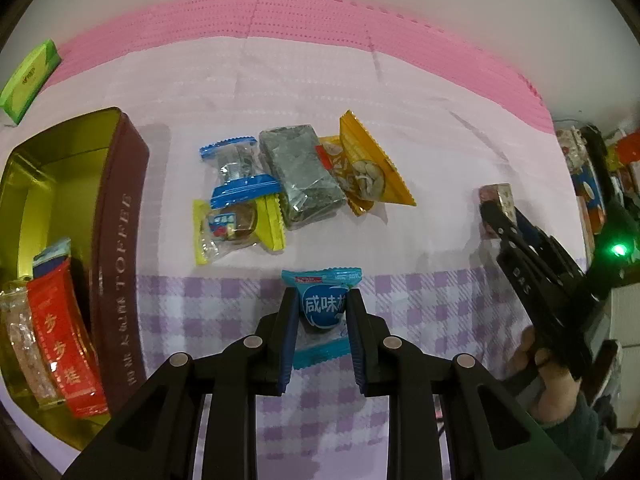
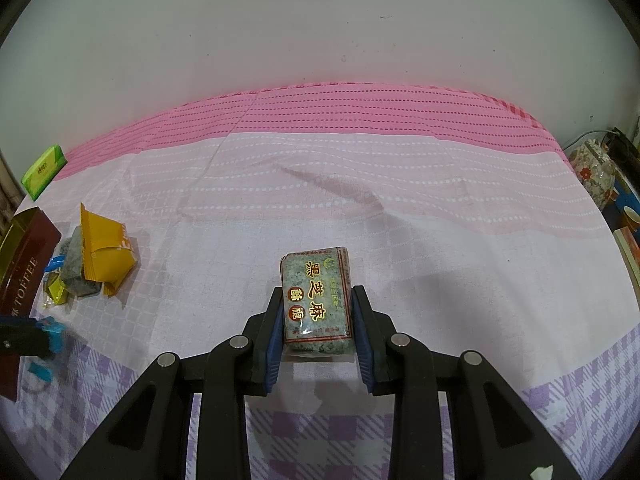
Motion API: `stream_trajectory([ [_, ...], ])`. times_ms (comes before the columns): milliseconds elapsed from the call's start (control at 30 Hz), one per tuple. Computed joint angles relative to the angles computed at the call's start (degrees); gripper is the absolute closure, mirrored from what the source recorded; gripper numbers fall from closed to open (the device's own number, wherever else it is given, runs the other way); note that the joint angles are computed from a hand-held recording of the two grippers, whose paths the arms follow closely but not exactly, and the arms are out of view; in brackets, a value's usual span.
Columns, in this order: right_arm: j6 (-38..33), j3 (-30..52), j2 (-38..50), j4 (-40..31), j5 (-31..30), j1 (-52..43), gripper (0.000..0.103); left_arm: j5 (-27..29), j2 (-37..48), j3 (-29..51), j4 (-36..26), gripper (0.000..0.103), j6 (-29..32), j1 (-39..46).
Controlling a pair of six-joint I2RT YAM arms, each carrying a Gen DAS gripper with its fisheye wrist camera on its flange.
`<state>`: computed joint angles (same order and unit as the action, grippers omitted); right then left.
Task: Organize snacks
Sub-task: 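Grasp the blue-labelled round candy with the left gripper while the right holds the box, then carry the blue candy over the tin tray and release it with the left gripper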
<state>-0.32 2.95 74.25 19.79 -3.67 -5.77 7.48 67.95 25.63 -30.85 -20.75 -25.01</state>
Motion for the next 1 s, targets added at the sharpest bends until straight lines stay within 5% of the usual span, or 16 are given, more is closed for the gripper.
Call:
stream_trajectory([
  [367,-0.2,0.0,0.5,0.5,0.3,0.1,0.074,-0.7,-11.9,0.7,-8.2,0.079,8.2,8.6],
  [600,0.0,0.0,0.1,0.0,0.9,0.7,0.074,0.2,-11.9,2.9,-9.4,0.079,18.7,24.6],
  [1000,-0.3,0.2,-0.4,-0.7,1.0,0.5,0.074,-5.0,2.6,5.9,2.6,0.079,35.6,48.0],
])
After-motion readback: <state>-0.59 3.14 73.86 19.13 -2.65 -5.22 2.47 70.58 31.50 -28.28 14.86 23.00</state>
